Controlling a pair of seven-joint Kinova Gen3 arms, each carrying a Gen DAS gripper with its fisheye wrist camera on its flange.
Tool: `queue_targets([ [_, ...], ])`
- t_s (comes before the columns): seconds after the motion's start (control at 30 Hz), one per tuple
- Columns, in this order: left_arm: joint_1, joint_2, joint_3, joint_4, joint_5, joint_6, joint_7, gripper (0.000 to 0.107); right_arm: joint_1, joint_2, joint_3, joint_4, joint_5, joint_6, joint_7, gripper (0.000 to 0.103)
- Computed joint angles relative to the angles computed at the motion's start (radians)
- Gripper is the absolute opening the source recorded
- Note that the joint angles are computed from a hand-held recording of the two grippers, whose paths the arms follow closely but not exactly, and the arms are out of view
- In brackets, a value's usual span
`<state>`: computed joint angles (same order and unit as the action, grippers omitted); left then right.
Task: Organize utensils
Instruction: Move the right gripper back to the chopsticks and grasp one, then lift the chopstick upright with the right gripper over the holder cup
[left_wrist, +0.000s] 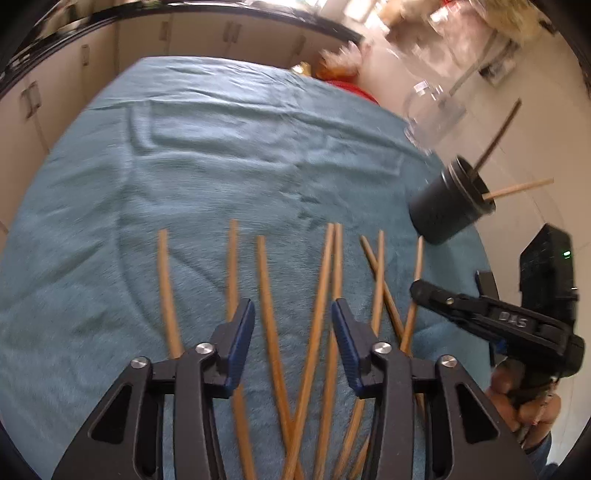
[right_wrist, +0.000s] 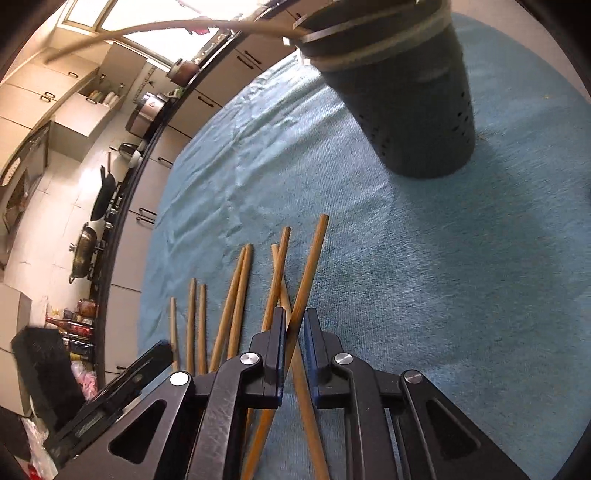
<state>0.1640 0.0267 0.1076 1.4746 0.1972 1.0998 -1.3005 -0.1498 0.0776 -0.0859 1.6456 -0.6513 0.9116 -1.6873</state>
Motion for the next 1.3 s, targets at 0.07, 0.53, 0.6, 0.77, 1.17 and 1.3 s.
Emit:
queue_targets([
  [0.07, 0.028, 0.043, -0.004, -0.049, -0.027, 0.041, 0.003, 0.025, 0.004, -0.023, 0.004, 0.009, 0.003, -0.008, 0.003, 0.010],
  [0.53, 0.154, 0.203, 0.021, -0.235, -0.257, 0.174, 0.063, 0.015, 0.007, -0.075, 0.031, 0.042, -0.027, -0.004, 0.069, 0.011],
  [0.6, 0.173, 0.213, 0.017, -0.247, -0.284, 0.178, 0.077, 0.012, 0.006, -0.083, 0.034, 0.046, -0.026, -0.003, 0.077, 0.011],
  [0.77, 0.152, 0.167, 0.009, -0.171, -0.244, 0.094, 0.091, 0.006, -0.007, -0.103, 0.033, 0.051, -0.012, -0.014, 0.076, 0.011],
  [1.17, 0.093, -0.157, 0.065, 0.027, -0.313, -0.148, 0.213, 0.006, -0.060, -0.250, 0.057, 0.116, -0.019, -0.109, 0.174, 0.009],
  [1.3, 0.069, -0.209, 0.080, 0.043, -0.290, -0.165, 0.214, 0.006, -0.097, -0.316, 0.050, 0.133, 0.033, -0.161, 0.173, 0.009],
])
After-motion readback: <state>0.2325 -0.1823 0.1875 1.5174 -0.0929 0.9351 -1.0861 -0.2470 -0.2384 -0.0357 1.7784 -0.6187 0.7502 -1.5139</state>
